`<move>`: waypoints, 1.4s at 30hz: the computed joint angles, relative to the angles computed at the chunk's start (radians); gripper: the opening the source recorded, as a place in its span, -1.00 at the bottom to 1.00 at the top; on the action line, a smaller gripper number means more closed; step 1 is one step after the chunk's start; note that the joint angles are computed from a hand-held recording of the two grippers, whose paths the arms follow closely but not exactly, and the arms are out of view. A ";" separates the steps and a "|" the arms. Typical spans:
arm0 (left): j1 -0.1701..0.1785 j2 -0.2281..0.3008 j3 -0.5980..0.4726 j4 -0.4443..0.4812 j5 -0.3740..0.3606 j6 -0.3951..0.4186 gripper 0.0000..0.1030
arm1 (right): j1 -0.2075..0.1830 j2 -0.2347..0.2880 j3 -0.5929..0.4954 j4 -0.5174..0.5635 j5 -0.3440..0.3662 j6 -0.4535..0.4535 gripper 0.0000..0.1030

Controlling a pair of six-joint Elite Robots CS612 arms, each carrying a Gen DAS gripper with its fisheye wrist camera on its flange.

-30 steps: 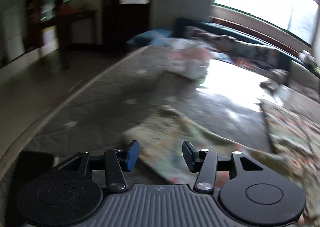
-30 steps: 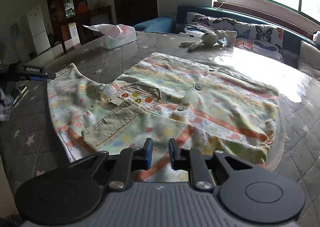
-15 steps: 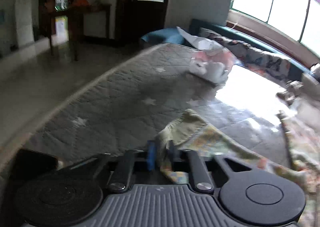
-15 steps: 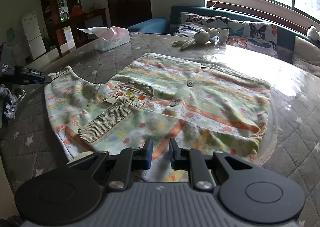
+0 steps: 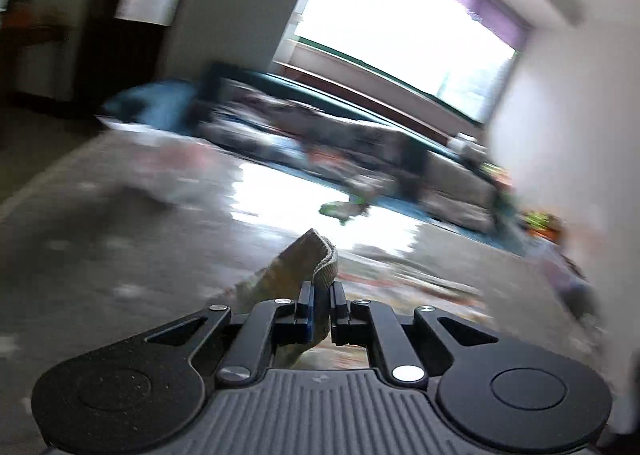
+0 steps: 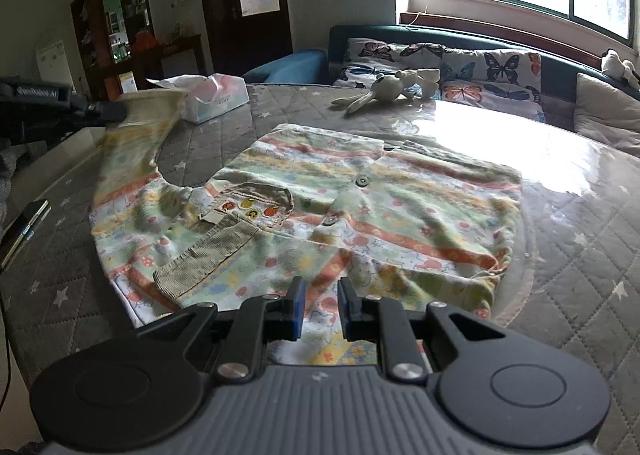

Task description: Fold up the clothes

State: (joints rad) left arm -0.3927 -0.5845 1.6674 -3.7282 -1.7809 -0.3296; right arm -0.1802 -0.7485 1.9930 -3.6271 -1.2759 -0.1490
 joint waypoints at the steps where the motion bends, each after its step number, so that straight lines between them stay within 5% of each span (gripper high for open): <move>1: -0.007 0.001 -0.004 0.007 -0.037 0.012 -0.85 | -0.002 0.000 0.002 -0.006 0.001 0.004 -0.67; 8: -0.052 0.023 -0.034 0.082 -0.202 0.086 -0.84 | -0.020 -0.003 0.017 -0.049 -0.005 0.042 -0.67; 17: -0.086 0.035 -0.020 0.212 -0.253 0.249 -0.63 | -0.032 -0.003 0.003 -0.030 0.032 0.101 -0.67; 21: -0.081 0.034 -0.004 0.191 -0.239 0.290 -0.17 | -0.023 0.002 -0.015 0.001 0.038 0.088 -0.67; 30: -0.035 0.016 0.033 0.088 -0.072 0.250 0.27 | -0.004 0.021 -0.050 0.085 0.015 0.095 -0.57; 34: -0.017 0.013 0.044 0.085 0.016 0.213 0.30 | -0.004 0.025 -0.056 0.101 0.019 0.116 -0.57; 42: 0.002 0.016 0.052 0.098 0.062 0.164 0.35 | 0.002 0.024 -0.062 0.115 0.008 0.128 -0.56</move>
State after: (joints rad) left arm -0.3909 -0.5682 1.7192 -3.6306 -1.7185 -0.1654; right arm -0.1783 -0.7245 1.9313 -3.5122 -1.2680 -0.0209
